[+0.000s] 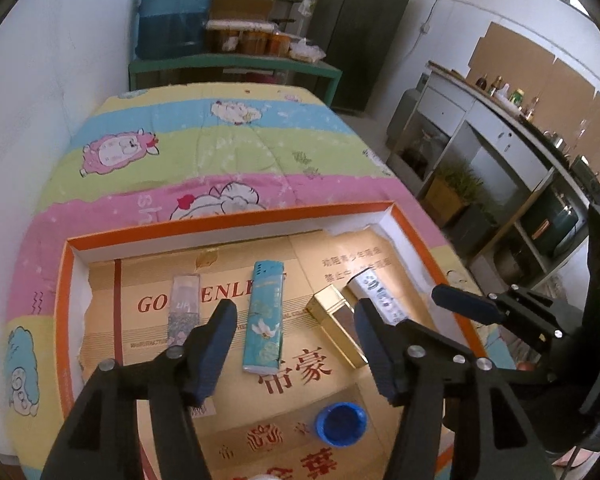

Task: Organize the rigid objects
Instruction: 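Carry the teal lighter and white box into the tray and open both tools, then pull both tools back out of the tray toward the caps on the quilt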

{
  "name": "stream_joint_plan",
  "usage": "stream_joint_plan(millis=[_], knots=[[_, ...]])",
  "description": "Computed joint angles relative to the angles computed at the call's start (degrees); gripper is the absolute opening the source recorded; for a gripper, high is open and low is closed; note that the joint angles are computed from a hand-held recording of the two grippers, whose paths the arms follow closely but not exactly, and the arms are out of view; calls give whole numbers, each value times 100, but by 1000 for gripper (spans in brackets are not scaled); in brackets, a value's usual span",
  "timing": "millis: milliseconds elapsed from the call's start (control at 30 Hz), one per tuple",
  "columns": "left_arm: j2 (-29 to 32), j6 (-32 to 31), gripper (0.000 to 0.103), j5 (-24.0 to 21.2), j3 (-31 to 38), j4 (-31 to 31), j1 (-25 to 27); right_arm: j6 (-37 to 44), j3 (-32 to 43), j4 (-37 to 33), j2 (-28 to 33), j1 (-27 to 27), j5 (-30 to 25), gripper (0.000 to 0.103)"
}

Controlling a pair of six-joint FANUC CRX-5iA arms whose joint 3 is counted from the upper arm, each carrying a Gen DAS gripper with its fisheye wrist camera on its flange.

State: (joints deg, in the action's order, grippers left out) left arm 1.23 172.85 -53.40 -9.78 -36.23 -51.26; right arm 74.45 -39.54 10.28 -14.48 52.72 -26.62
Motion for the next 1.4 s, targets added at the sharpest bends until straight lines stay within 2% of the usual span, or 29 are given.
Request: stream_joint_plan(millis=[533, 800, 1033, 1267, 1400], knots=[[-310, 792, 61, -742, 199, -713, -912, -819, -538, 460, -1271, 466, -442, 46], [-277, 1110, 61, -1306, 431, -1014, -1455, -1283, -782, 734, -1826, 828, -759, 46], [-316, 1427, 61, -1791, 526, -1244, -1901, -1849, -1038, 1112, -2484, 1318, -1176, 46], [-398, 1670, 61, -1975, 524, -1225, -2196, -2486, -1267, 1551, -3128, 1875, -1651, 46], [-303, 1727, 61, -2227, 653, -1286, -2427, -2828, -1376, 1771, -3456, 2209, -1950, 46]])
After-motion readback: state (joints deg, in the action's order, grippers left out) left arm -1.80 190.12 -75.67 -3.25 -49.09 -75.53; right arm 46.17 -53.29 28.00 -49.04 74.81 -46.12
